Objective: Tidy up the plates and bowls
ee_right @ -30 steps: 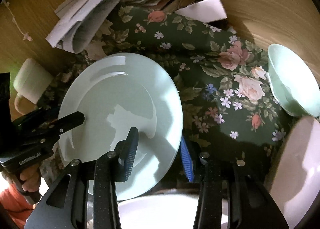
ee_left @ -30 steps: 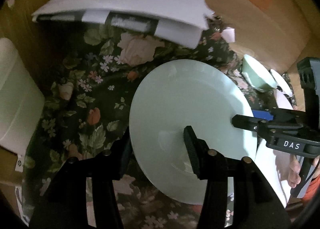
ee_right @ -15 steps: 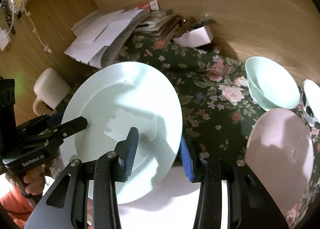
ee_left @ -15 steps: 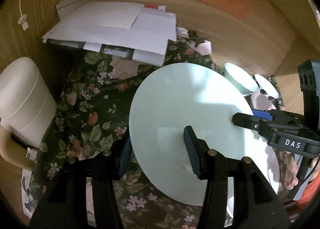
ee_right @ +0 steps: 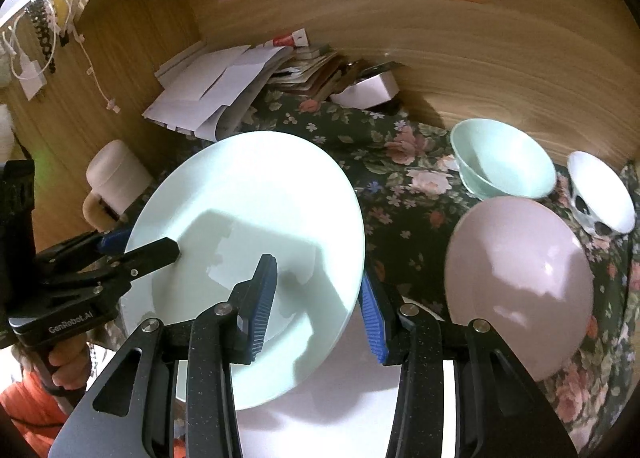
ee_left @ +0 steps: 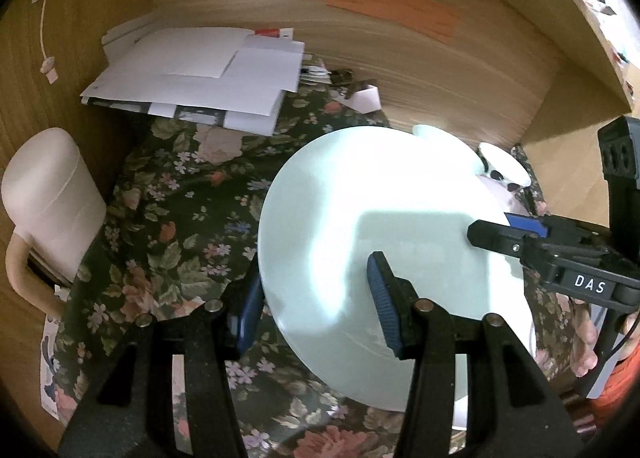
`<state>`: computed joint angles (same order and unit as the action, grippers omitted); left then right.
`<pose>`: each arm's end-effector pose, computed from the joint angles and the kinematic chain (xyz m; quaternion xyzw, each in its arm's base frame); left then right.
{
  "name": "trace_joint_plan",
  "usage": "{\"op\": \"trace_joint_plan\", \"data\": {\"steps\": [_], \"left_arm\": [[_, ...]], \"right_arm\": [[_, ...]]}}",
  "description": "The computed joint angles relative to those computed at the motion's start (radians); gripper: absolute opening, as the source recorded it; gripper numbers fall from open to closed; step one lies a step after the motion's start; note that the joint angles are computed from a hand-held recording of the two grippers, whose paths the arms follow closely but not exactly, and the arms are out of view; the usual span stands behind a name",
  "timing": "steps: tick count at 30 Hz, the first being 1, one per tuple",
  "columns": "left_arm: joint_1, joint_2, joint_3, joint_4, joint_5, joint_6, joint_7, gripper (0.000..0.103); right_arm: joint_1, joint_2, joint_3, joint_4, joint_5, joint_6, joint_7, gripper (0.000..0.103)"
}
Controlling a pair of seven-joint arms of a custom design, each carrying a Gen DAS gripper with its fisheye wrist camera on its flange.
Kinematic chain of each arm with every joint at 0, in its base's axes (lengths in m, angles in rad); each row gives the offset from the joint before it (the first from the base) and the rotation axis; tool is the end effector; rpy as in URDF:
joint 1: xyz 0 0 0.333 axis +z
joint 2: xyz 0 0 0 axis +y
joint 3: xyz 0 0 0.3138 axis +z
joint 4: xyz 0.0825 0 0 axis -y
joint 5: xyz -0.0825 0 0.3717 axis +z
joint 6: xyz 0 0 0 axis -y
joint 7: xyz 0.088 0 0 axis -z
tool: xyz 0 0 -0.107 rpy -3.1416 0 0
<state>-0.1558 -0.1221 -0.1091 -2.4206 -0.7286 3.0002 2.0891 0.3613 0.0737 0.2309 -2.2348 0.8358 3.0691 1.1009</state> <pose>0.4951 -0.0855 0.4306 -0.6255 0.6915 -0.3260 0.1560 0.4950 0.2594 0.4146 -0.7269 0.5691 -0.0848 0.3750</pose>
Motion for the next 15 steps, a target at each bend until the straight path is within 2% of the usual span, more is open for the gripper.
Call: {"op": "trace_joint_plan", "data": {"steps": [3,8,15], "left_arm": [[-0.014,-0.012,-0.002,-0.010,-0.016,-0.003,0.015,0.050],[-0.038,-0.029,-0.004,-0.024,-0.038,-0.008,0.035,0.050],[-0.060,-0.043,-0.011,-0.046,-0.037,-0.018,0.028,0.050]], "right_arm": [[0.002,-0.029,0.000,-0.034,0.063,0.012,-0.040,0.037],[0.038,-0.065,-0.033,-0.079,0.106,0.028,-0.056,0.037],[0.092,-0.098,-0.080,-0.117,0.251,0.031,-0.154,0.037]]}}
